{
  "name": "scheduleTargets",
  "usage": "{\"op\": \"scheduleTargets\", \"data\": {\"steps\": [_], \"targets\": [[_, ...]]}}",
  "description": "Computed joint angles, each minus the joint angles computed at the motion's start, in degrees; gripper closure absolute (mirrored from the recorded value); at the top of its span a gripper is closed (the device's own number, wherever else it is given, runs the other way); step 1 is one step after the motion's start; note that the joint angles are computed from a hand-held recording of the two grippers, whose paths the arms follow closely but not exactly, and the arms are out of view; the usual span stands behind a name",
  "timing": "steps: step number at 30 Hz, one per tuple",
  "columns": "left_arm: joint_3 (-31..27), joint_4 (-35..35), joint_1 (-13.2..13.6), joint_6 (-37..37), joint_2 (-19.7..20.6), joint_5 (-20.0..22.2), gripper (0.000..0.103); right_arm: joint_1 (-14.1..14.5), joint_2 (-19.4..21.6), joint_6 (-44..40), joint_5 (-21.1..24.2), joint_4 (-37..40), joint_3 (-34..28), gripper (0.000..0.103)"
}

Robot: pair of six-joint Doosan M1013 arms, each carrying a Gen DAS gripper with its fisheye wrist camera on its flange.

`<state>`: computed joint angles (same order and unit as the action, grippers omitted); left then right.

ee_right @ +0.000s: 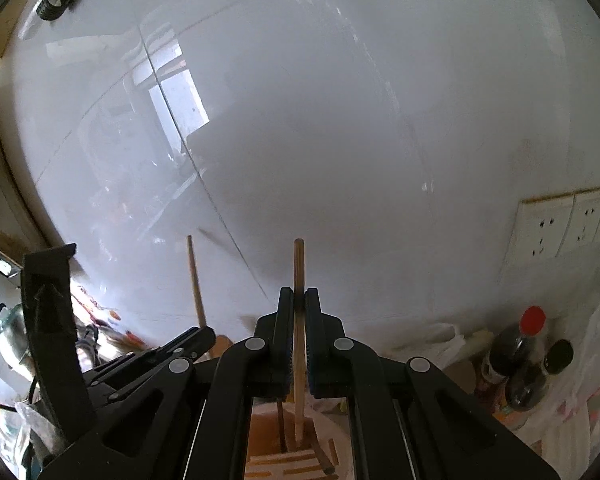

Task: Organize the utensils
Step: 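Lift both wooden chopsticks and lower them into the pink holder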

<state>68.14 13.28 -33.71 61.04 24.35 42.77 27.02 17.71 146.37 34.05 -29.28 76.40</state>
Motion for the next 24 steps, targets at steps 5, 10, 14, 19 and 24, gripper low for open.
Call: {"op": "scheduleTargets", "data": {"steps": [5, 10, 14, 19, 24], "targets": [[1.2, -1.3, 0.4, 1.4, -1.2, -0.5, 0.099, 0.0, -0.4, -4.3, -0.8, 4.7, 1.2, 0.098], [1.6, 0.6, 0.4, 0.4, -1.7, -1.1, 0.099, 0.2, -1.0, -5.8, -0.9, 5.4, 2.0, 0.098], [1.4, -0.4, 0.5, 0.1, -1.6, -1.7, 0.099, 0.6, -1.2, -5.0, -0.8, 4.8, 2.1, 0.098], [1.9, -1.0, 0.1, 1.7, -1.4, -1.4, 0.099, 0.8, -1.2, -6.3, -0.4, 5.7, 2.2, 0.098], [3.3, -3.4, 0.2, 3.6, -1.9, -1.2, 0.099, 1.2, -1.3, -8.8, -0.5, 7.9, 2.7, 0.098]]}}
